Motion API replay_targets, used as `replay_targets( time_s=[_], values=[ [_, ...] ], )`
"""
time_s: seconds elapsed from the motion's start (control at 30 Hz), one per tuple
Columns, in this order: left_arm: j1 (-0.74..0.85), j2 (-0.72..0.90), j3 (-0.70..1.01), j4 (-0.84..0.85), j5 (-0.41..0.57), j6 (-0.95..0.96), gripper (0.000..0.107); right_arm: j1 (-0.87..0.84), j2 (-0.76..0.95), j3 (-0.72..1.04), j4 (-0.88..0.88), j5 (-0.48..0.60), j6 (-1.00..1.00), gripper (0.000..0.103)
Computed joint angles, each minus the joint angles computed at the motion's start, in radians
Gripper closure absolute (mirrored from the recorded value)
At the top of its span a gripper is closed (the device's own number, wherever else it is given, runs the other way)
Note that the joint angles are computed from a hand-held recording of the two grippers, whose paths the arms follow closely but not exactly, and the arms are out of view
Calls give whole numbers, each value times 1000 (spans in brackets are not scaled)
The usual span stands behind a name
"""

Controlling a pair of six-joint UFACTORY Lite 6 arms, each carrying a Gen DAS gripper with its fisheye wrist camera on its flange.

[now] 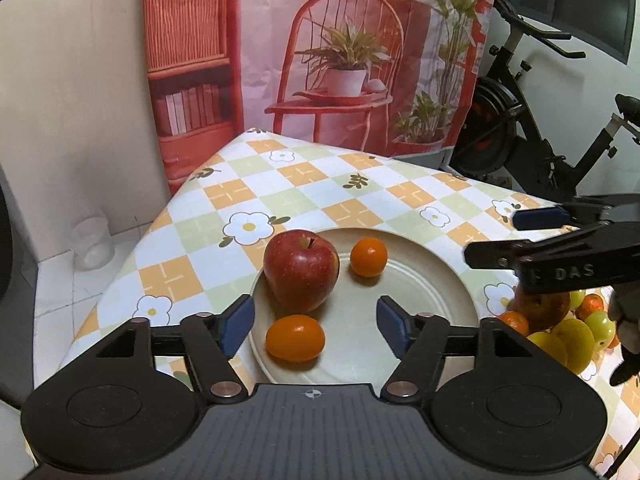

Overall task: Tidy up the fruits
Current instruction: 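Open both grippers to drop the tangerines on the plate, then withdraw, then move both open grippers back to the fruit pile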

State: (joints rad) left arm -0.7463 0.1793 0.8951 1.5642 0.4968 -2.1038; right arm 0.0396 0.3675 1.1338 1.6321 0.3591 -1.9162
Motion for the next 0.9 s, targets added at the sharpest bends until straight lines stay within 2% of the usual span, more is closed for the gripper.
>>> replay_targets(
  time_s=[0.1, 0.17, 0.27, 0.37, 0.5, 0.53, 0.73, 0.9],
  values=[
    [-32, -2, 14, -45, 40, 37, 29, -35, -54, -65, 34, 5, -29, 21],
    [-59, 7, 34, -89, 80, 72, 25, -57, -96, -114, 55, -4, -46, 9],
    [-102, 33, 79, -159, 144, 140, 22, -91, -165, -205, 178, -6, -179, 8],
    [-135, 59, 123, -207, 183, 193, 21, -118, -214, -263, 223, -29, -223, 5],
    [-168, 89, 175, -234, 199, 235, 20, -217, -276, -346, 233, 66, -259, 4],
    [-173, 95, 184, -232, 197, 234, 19, -239, -287, -356, 212, 80, -243, 0],
    [-203, 112, 194, -158, 178, 148, 8, -388, -356, -440, 162, 215, -259, 0],
    [-228, 139, 222, -130, 178, 128, 4, -505, -373, -479, 125, 318, -247, 0]
  ],
)
